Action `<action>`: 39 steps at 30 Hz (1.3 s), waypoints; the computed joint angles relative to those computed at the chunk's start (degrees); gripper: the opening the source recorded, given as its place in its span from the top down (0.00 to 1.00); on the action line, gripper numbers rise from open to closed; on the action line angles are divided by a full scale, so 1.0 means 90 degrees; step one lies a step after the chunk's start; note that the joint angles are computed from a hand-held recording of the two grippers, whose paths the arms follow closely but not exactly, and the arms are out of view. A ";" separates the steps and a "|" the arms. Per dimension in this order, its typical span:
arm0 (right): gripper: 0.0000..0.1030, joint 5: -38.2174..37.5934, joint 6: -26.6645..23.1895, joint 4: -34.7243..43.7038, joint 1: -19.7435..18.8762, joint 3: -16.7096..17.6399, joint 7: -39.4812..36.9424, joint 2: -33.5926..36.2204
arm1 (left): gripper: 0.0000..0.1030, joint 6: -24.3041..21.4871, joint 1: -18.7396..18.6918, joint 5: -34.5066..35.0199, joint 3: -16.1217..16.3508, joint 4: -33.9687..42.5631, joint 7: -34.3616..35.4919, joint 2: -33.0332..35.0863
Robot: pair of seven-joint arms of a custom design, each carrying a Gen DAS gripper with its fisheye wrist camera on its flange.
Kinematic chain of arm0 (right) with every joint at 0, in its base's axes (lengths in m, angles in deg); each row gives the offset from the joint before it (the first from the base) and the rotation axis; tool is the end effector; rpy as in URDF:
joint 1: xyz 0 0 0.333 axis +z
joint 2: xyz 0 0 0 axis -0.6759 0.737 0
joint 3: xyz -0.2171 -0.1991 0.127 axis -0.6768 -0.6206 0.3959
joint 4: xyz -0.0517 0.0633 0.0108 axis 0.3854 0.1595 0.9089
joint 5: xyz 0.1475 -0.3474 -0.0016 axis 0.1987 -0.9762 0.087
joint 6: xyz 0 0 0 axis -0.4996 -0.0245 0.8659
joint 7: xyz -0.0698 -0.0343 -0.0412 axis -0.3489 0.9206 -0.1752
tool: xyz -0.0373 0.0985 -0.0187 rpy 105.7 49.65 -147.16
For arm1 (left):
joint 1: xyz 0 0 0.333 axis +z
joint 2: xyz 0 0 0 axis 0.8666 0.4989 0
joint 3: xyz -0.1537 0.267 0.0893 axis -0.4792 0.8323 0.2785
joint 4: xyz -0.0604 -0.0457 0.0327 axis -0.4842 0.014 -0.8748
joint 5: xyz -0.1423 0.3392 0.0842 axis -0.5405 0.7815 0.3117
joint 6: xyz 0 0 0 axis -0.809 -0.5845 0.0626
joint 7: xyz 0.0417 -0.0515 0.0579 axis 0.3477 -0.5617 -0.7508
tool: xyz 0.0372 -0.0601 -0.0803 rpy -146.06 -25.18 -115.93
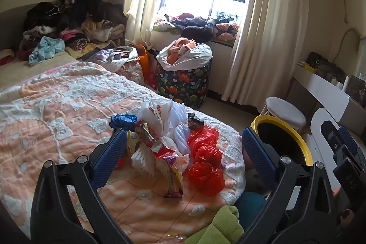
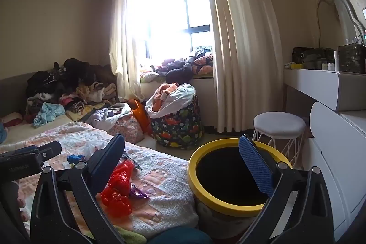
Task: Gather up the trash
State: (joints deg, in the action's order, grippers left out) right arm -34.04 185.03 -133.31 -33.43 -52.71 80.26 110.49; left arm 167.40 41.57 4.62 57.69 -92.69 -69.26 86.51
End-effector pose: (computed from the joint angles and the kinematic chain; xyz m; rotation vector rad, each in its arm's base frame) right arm 0.6986 0.3039 0.4955 -1.5017 0.9953 -0.6931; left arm 0.5924 -0.2757 0.5282 -1.8614 1.0514 -0.8761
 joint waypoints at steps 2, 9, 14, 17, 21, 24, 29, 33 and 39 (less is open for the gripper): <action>0.06 0.0017 0.0018 -0.0005 0.0016 -0.0016 0.0024 0.0000 | 0.11 0.0002 0.0001 0.0006 0.0004 0.0013 -0.0002 0.0012; 0.06 0.0113 -0.0035 0.0066 0.0149 -0.0175 0.0009 0.0018 | 0.11 -0.0046 -0.0024 -0.0096 0.0041 0.0245 0.0131 0.0185; 0.06 0.0110 -0.0010 0.0015 0.0117 -0.0135 -0.0027 0.0007 | 0.11 -0.0037 -0.0086 0.0154 0.0012 0.0100 -0.0124 0.0091; 0.06 0.0151 -0.0124 0.0172 0.0221 -0.0256 -0.0005 0.0066 | 0.11 0.0036 -0.0072 0.0190 0.0038 0.0072 -0.0132 0.0067; 0.06 0.0174 -0.0120 0.0096 0.0122 -0.0154 -0.0075 0.0000 | 0.11 0.0034 -0.0061 0.0195 0.0042 0.0075 -0.0133 0.0064; 0.06 0.0230 -0.0108 0.0090 0.0150 -0.0177 -0.0113 -0.0016 | 0.11 0.0055 -0.0052 0.0232 0.0041 0.0075 -0.0166 0.0066; 0.06 0.0233 -0.0041 0.0068 0.0152 -0.0155 -0.0127 -0.0009 | 0.11 0.0077 -0.0060 0.0186 0.0020 0.0130 -0.0094 0.0071; 0.06 0.0198 -0.0011 0.0046 0.0127 -0.0117 -0.0111 -0.0008 | 0.11 0.0075 -0.0070 0.0203 0.0029 0.0115 -0.0114 0.0064; 0.06 0.0153 -0.0014 0.0031 0.0102 -0.0098 -0.0071 -0.0016 | 0.11 0.0080 -0.0082 0.0230 0.0036 0.0129 -0.0135 0.0084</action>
